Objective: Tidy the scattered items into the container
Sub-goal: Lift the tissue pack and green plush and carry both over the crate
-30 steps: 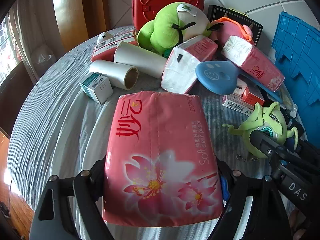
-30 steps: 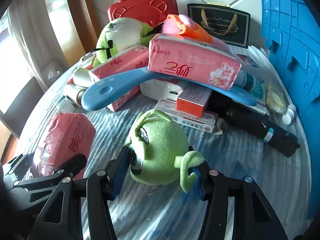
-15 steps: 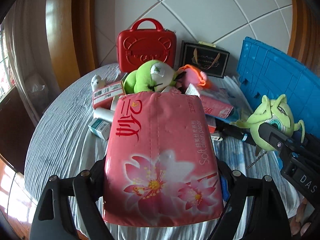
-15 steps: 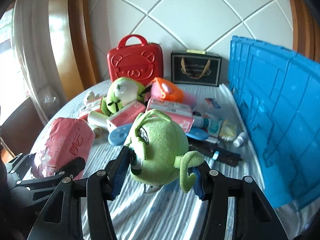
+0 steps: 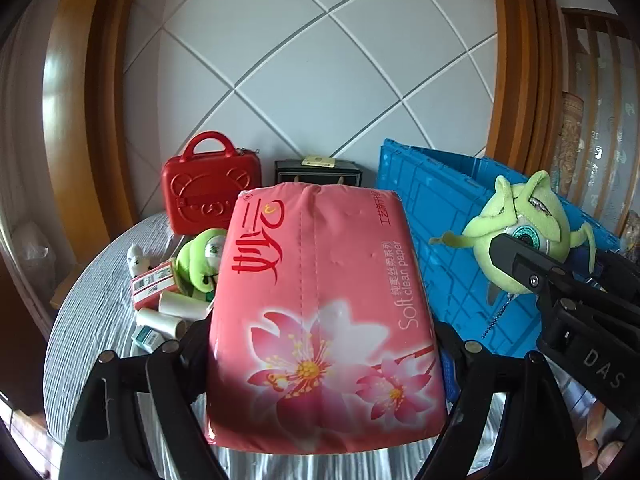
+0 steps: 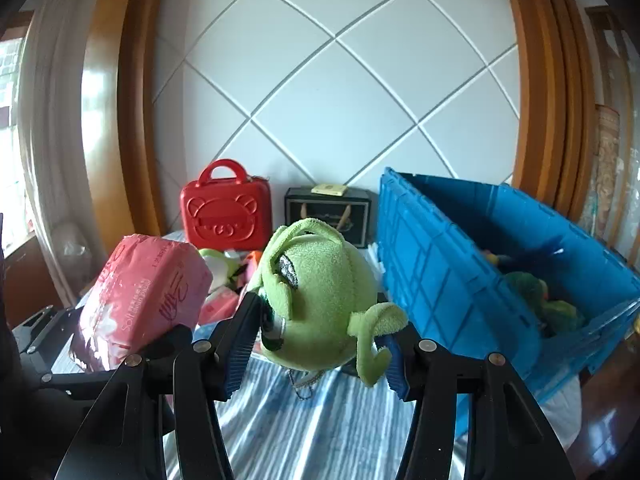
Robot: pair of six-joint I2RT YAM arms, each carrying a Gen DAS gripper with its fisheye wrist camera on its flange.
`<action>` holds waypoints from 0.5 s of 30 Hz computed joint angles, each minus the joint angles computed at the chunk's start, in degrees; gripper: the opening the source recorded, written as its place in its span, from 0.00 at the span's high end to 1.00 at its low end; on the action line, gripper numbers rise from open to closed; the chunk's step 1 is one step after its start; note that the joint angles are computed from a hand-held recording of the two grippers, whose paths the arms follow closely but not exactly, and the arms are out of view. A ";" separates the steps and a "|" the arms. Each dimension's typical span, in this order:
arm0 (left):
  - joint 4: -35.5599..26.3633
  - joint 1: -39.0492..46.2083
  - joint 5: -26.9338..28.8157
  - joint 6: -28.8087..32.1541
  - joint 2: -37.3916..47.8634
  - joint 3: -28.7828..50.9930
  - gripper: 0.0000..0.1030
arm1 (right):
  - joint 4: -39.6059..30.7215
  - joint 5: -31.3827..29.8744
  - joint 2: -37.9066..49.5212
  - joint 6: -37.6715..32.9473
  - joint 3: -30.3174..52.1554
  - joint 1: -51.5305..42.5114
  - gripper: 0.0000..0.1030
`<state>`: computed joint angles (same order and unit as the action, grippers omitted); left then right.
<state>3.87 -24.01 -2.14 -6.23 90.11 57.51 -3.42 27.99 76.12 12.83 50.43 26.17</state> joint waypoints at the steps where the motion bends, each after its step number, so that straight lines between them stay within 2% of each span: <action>1: -0.27 -1.66 -0.73 -0.23 0.14 0.95 0.19 | -0.59 0.08 -2.12 -0.60 -0.77 -0.92 0.47; 5: -1.05 -9.28 -5.02 -1.67 1.99 5.63 0.19 | -1.84 -1.91 -10.37 -3.81 -4.10 -6.98 0.47; 8: -1.54 -15.20 -9.34 -3.17 5.11 11.14 0.19 | -2.43 -7.46 -16.82 -7.77 -6.50 -15.96 0.47; 11: -3.24 -21.07 -14.67 -4.95 10.60 20.35 0.19 | -2.63 -19.53 -20.95 -13.13 -7.19 -30.88 0.47; 15: -9.81 -27.37 -20.99 -6.52 21.85 38.34 0.18 | -2.28 -37.57 -16.65 -19.28 -3.14 -51.98 0.46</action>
<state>-5.94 -51.38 -23.13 -12.75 111.96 95.85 -5.70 -9.58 59.47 -6.46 47.29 -25.81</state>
